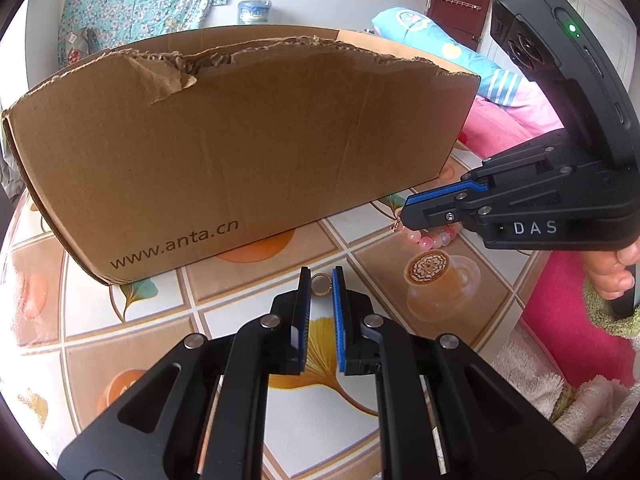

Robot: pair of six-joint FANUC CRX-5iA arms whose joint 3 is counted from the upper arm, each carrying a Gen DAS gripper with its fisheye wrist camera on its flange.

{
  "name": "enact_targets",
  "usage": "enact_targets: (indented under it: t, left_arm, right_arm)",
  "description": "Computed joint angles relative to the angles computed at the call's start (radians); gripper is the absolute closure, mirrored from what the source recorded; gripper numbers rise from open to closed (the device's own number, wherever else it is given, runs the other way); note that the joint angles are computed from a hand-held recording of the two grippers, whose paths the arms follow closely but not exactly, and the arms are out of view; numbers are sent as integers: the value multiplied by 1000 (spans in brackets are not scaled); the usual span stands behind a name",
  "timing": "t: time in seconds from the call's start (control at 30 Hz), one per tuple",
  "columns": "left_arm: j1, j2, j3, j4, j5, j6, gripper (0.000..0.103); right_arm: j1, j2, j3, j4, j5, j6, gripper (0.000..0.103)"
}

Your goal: Organize jewelry

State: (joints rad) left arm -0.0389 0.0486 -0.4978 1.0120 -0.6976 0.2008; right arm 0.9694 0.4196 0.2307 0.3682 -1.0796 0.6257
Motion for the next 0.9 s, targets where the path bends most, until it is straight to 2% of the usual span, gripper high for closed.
enact_targets:
  t: [0.17, 0.43, 0.57, 0.63, 0.7, 0.9]
  left_arm:
    - [-1, -1, -2, 4, 1, -1, 93]
    - [3, -1, -5, 15, -3, -11, 94]
    - [7, -5, -9, 19, 0, -11, 94]
    - [8, -6, -9, 16, 1, -7, 94]
    - [9, -6, -8, 12, 3, -5, 94]
    - [11, -9, -12, 16, 2, -2, 94]
  right_arm:
    - [-8, -44, -52, -16, 72, -45, 102]
    - [0, -136, -144, 40, 160, -149, 102]
    - [9, -143, -144, 60, 147, -147, 102]
    - [10, -126, -122, 64, 121, -142, 95]
    - [5, -96, -78, 32, 94, -81, 80]
    - [-5, -9, 12, -5, 13, 46, 82]
